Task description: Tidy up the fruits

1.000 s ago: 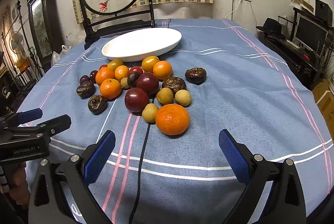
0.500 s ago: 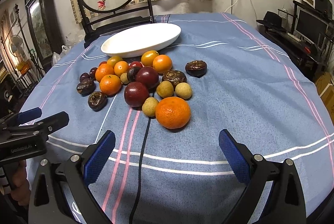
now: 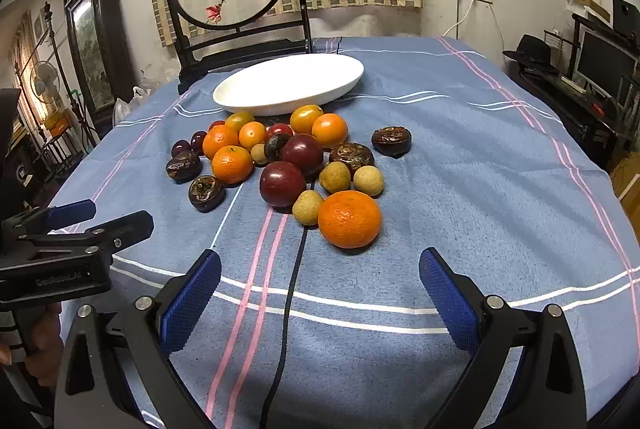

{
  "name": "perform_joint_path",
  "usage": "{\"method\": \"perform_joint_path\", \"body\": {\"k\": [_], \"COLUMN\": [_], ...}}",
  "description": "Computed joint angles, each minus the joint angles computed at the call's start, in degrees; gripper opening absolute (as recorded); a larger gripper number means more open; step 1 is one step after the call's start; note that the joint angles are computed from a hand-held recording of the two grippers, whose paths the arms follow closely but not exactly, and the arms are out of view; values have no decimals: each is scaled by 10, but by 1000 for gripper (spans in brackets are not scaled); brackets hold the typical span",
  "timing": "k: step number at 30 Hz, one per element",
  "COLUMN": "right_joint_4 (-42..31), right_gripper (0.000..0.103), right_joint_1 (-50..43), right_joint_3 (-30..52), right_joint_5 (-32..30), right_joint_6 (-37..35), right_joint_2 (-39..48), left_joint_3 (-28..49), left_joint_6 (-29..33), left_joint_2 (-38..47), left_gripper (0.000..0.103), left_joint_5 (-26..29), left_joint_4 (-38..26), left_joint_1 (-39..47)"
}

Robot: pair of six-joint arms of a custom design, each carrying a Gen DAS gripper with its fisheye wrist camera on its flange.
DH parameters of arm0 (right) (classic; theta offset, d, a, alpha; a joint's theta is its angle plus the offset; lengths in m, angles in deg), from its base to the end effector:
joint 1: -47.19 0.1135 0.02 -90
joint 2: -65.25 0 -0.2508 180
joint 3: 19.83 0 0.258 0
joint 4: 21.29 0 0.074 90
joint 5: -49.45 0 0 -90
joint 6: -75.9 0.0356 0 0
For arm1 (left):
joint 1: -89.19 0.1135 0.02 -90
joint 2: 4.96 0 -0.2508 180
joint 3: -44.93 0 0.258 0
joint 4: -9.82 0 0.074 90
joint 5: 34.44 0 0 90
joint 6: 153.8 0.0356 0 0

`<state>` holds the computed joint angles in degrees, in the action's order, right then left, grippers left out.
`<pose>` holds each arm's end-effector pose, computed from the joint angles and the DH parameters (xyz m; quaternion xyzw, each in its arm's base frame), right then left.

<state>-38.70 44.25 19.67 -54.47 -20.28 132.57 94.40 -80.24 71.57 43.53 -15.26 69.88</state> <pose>0.2281 -0.0031 0.1474 -0.0721 0.9162 0.0816 0.3857 0.2461 -0.0784 0.1541 -0.0104 0.9413 -0.0047 0.3375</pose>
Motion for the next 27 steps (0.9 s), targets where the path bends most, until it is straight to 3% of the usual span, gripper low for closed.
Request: {"method": "perform_joint_path", "body": {"k": [27], "right_joint_4": [3], "right_gripper": [99], "right_joint_1": [2], "right_joint_3": [-8], "right_joint_5": [-1], "right_joint_6": [-1], "right_joint_2": [-4], "left_joint_3": [-1], "left_joint_6": [-4], "left_joint_2": [-3], "left_gripper": [98], "left_joint_5": [-2], "left_joint_4": [-6], "left_joint_1": [-3]}}
